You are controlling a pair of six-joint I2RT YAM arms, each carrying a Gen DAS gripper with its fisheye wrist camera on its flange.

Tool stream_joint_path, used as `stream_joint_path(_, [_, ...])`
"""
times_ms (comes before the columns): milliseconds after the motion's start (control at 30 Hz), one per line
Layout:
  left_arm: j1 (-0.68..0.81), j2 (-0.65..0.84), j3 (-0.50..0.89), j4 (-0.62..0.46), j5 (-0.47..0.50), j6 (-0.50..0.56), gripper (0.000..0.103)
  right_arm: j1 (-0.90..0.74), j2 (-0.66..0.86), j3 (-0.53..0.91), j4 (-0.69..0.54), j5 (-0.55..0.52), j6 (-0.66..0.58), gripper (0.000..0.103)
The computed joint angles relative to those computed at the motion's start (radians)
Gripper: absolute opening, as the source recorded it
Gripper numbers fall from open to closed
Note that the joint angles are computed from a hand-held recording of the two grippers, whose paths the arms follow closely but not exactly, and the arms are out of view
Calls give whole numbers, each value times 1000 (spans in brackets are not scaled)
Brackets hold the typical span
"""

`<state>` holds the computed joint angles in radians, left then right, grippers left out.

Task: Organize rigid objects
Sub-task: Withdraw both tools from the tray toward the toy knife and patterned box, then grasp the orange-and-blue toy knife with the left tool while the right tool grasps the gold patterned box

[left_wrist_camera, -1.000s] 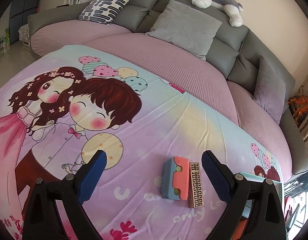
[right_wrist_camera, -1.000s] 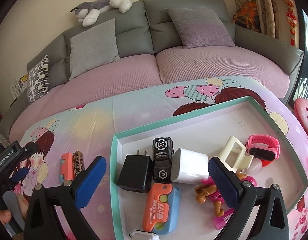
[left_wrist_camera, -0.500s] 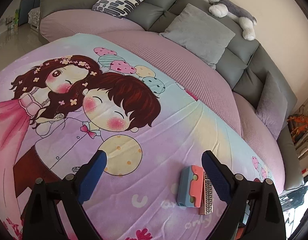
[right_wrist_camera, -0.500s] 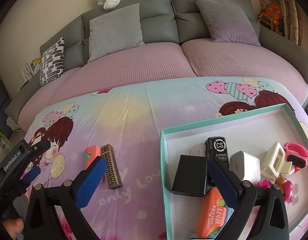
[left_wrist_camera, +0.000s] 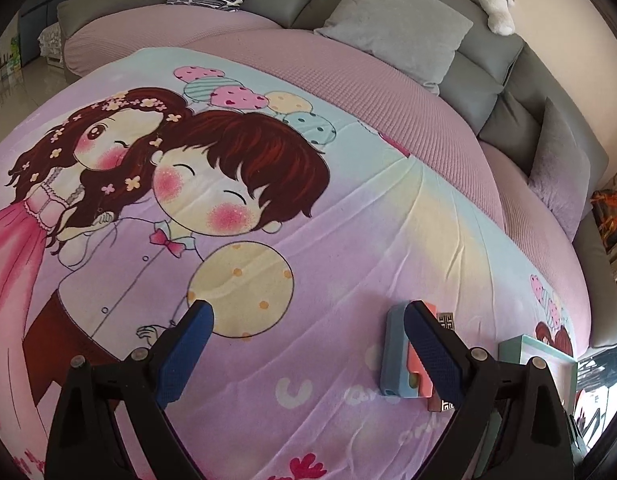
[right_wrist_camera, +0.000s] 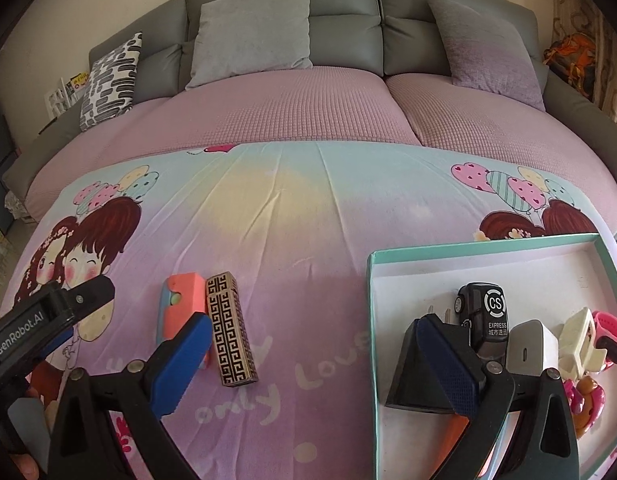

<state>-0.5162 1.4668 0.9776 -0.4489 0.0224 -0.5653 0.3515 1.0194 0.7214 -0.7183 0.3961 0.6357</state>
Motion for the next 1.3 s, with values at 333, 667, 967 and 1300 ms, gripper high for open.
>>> stream_joint_path(333, [-116,121,92,-38,-26,79,96,-77,-97,-1,-70,30,-21,103])
stream_joint_path(667, [-179,181,138,-56,-93,113,96,-139,-125,-25,-59,-29,-35,103])
stream_joint_path(967, [-180,187,139,-44,-121,97,96,-126,-108,-31,-44,-35,-37,103])
stream_joint_path(1300, [-133,166,131,-97,-127,86,96,-79,-91,-25,-29,-12,-37,103])
